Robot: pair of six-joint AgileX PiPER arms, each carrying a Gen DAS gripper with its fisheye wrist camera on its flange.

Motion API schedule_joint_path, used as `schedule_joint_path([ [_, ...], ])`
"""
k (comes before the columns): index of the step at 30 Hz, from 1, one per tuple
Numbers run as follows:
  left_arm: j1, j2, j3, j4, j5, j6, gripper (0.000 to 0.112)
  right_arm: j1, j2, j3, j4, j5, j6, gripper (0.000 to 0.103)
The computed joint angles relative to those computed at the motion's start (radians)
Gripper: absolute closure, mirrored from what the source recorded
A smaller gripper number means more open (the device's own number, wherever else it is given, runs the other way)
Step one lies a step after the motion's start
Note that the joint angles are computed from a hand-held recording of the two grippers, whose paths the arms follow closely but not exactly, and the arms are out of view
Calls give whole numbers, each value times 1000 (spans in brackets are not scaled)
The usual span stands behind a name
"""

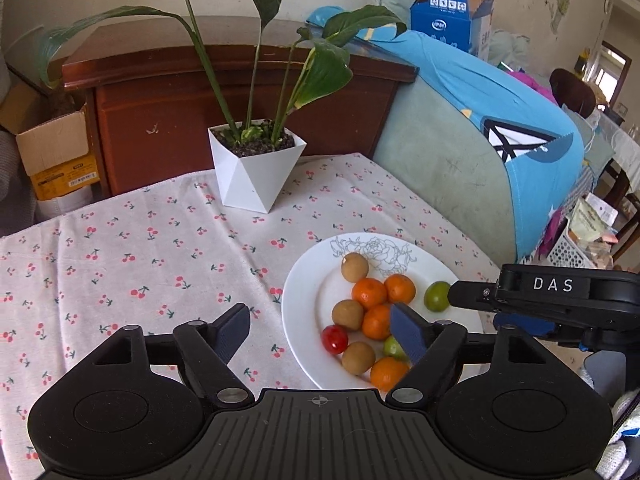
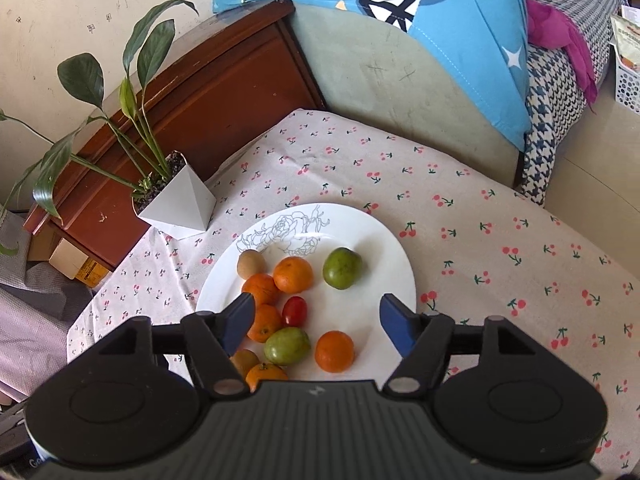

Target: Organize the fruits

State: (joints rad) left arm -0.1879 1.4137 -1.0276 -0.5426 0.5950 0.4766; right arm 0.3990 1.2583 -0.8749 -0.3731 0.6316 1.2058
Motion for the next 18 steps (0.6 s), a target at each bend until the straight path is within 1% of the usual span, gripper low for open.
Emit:
schedule_joint_path([
  [2, -14, -9, -8, 83, 30, -65, 26, 25, -11, 7, -4, 25, 7, 30],
  [4, -15, -16, -3, 112, 49, -87, 26, 67, -26, 20, -38, 65, 57, 25],
  [7, -22, -20, 19, 146, 29, -131, 24, 122, -31, 35, -72, 122, 119, 23],
  [10, -67, 0, 3, 302, 25, -298, 23, 161, -9, 25, -106, 179, 139, 19],
  [13, -94, 10, -4, 382, 24, -374, 23, 213, 25, 9, -178, 240, 182, 18],
  [16, -103, 18, -13, 402, 38, -390, 22, 228, 50, -7, -177, 259, 166, 17],
  [18, -116, 23, -14, 443, 37, -426, 21, 238, 57, -11, -180, 261, 161, 15],
])
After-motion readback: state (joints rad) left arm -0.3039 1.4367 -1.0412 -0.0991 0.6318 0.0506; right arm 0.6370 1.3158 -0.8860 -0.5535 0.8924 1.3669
